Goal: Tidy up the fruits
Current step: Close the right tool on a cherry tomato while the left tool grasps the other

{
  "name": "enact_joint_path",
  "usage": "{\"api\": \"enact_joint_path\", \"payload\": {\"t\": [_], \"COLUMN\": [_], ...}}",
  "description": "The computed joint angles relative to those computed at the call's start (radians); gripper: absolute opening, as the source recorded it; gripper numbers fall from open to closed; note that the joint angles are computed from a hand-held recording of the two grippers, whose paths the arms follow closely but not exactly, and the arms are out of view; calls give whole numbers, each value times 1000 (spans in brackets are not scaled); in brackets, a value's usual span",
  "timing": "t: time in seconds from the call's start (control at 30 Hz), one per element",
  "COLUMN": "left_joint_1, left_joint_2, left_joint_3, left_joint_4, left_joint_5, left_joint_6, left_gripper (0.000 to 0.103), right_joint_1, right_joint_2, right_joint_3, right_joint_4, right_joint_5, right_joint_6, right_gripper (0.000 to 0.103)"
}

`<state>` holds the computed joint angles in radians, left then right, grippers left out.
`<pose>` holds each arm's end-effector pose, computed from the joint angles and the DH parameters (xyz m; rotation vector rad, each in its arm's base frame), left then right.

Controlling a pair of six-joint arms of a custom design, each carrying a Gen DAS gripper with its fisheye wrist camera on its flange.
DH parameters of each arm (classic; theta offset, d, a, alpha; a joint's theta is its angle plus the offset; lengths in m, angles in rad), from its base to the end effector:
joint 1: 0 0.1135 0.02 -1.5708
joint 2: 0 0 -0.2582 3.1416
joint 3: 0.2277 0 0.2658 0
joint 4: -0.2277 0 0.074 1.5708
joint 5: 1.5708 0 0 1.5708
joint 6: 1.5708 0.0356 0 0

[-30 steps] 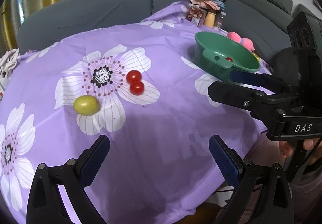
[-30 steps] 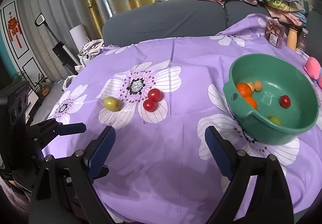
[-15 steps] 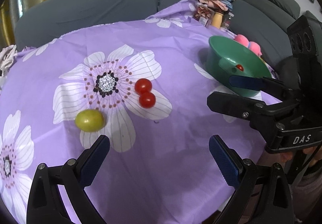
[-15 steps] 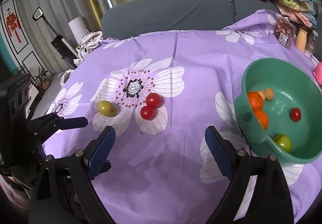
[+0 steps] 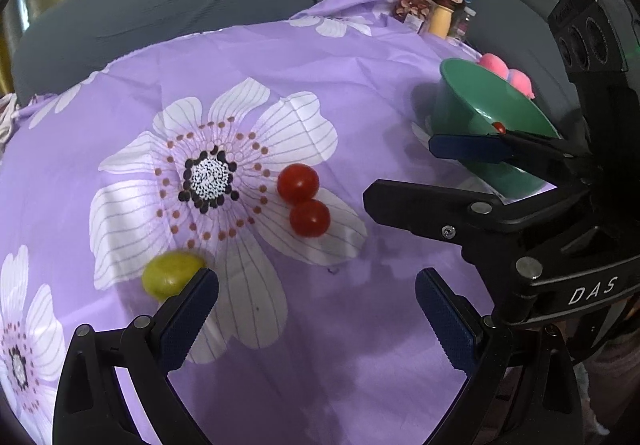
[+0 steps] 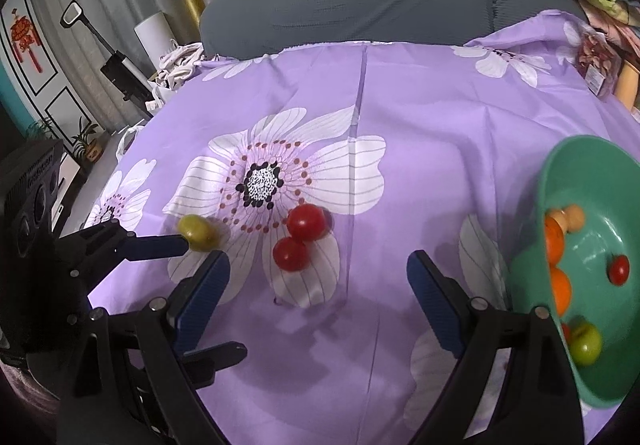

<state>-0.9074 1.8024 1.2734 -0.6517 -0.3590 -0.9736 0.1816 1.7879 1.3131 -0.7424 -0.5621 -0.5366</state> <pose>0.2401 -0.2869 0.1867 -0.1808 2.6183 -0.1381 0.3599 0.0854 0.2029 -1.0486 2.4085 0.6627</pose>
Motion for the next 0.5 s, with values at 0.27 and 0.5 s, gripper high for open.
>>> {"api": "enact_joint_path", "payload": {"t": [0.27,0.5], "left_joint_1": [29,50], "left_joint_2": [7,0], "left_joint_3": [3,-15], "left_joint_4": [12,48], "left_joint_5": [24,41], "left_joint_6": [23,32], "left_gripper": [99,99], "right_joint_1": [26,55], "right_joint_2": [54,111], "right_joint_3": [52,109], "right_joint_4": [-11,-46], "right_joint_5": [16,28], "right_joint_6": [-3,-29], "right_gripper": [91,87]}}
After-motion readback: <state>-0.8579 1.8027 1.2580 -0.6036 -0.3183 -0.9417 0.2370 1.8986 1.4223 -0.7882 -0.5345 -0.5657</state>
